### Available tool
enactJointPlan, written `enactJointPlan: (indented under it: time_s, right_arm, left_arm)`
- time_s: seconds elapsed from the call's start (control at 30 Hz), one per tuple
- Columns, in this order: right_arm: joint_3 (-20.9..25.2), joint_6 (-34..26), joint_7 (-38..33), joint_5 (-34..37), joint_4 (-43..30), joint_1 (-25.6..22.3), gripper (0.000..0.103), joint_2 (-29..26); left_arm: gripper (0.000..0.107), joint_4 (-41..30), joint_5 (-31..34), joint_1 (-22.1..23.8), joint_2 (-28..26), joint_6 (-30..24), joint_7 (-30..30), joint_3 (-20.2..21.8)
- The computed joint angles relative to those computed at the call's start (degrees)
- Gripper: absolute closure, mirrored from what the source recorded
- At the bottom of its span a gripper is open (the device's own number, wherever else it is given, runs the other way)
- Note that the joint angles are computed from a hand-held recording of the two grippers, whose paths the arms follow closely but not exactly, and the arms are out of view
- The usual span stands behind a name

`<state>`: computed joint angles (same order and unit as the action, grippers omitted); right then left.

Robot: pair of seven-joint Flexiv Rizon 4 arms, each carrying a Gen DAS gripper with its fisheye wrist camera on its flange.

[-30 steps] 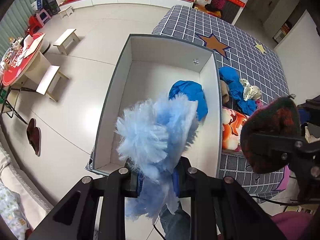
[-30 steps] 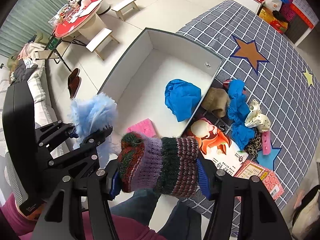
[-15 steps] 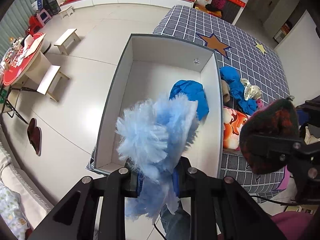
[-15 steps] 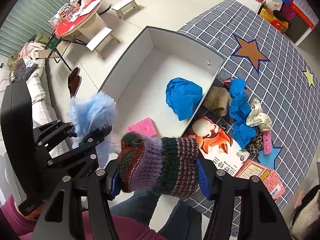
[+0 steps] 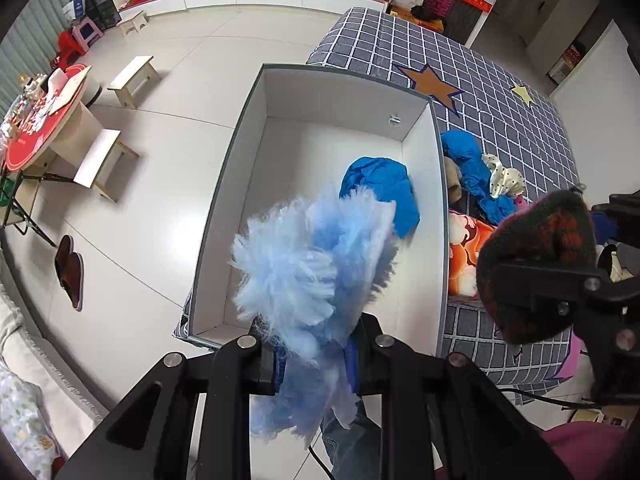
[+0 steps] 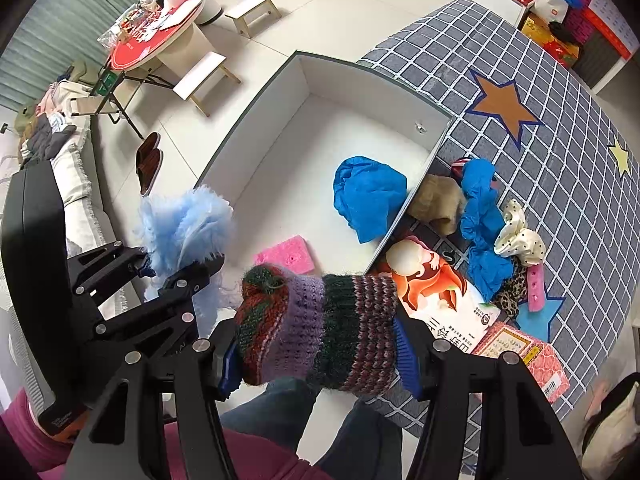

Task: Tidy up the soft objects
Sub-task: 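Carry the fluffy duster and knitted sleeve over the white box, then open both tools to drop the duster and knitted sleeve into the box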

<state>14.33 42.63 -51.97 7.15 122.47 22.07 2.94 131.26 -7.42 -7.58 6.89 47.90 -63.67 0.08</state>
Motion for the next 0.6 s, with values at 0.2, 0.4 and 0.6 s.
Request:
enactJointPlan:
  time_s: [0.2,0.4,0.6]
  right_arm:
    - [-0.3,-0.12,-0.79,-0.18,-1.34,0.08,0.042,-1.37]
    - [-0.91,0.4,-2.02,0.41,-3.09,-0.6,0.042,-3.43]
    - [-1.05,0.39,-3.06,0.35,-4.81,-1.14,0.042,-6.05]
  left_arm:
    - [0.082,-0.46,0.5,0.36,-0.65,0.34,-0.32,-0.01]
    - [0.082,-1.81,2.72,1.31,-2.46,0.85,-1.77,0.04]
    - [0.081,-3.05,4.29,1.77,-3.97,0.01,-2.37,0.1]
